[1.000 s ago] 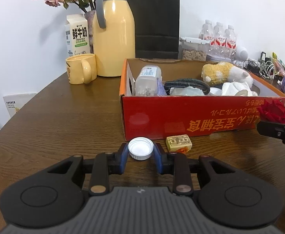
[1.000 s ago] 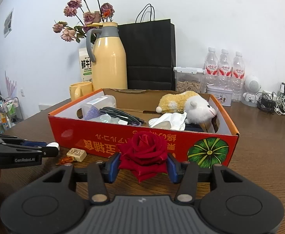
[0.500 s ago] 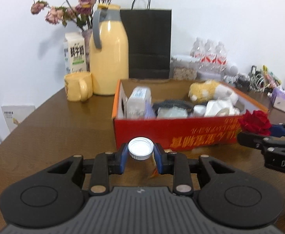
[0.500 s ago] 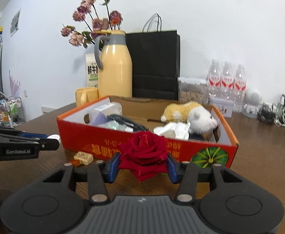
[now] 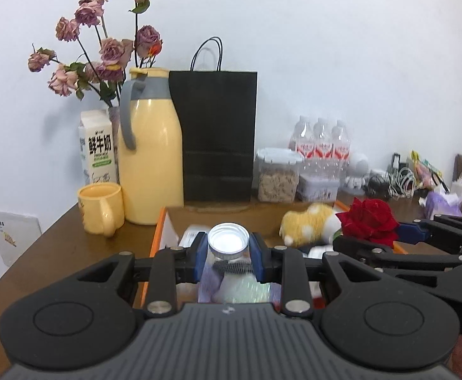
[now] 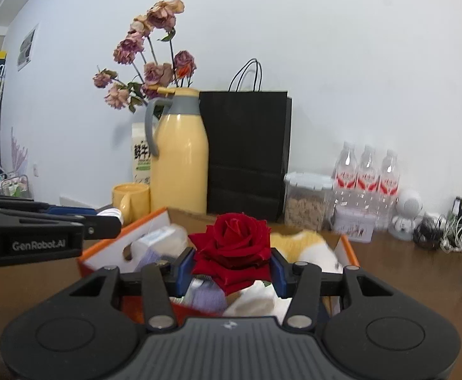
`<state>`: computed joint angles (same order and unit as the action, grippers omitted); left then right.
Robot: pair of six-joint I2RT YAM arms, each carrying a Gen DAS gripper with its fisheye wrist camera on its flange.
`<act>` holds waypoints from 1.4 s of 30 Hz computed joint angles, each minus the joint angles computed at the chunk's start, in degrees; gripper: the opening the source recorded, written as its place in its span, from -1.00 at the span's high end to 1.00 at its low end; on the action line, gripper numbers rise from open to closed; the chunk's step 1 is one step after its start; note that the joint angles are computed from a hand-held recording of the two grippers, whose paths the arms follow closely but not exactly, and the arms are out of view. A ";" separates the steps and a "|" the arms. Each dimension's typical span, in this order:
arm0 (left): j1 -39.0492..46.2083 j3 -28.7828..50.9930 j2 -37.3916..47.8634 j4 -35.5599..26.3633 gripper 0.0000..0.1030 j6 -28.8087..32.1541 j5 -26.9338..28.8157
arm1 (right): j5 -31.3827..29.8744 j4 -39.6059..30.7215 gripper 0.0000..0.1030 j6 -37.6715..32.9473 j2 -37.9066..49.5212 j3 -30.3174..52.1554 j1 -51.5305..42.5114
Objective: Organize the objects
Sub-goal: 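Carry the white cap and red rose over the box with both grippers, then open both grippers to drop the cap and rose into the box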
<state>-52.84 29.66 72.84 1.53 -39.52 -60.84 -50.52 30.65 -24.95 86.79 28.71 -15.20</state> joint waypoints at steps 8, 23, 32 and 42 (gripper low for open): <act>9.24 2.64 6.08 10.75 0.43 5.58 5.58 | 5.16 2.82 0.07 7.23 7.17 7.38 5.43; 14.51 3.79 15.71 17.94 0.28 8.39 10.50 | 11.52 0.10 -0.22 3.39 16.66 12.27 8.72; 11.25 1.95 14.87 21.34 -1.00 8.30 1.57 | 12.11 4.84 -1.00 5.83 14.92 9.00 7.38; 9.95 0.48 12.02 19.29 -1.00 6.02 1.12 | 10.53 7.36 -1.00 6.19 12.31 6.03 5.75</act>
<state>-42.89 30.14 84.86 20.82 -33.50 -59.71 -39.99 38.00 -18.77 99.10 34.73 -9.45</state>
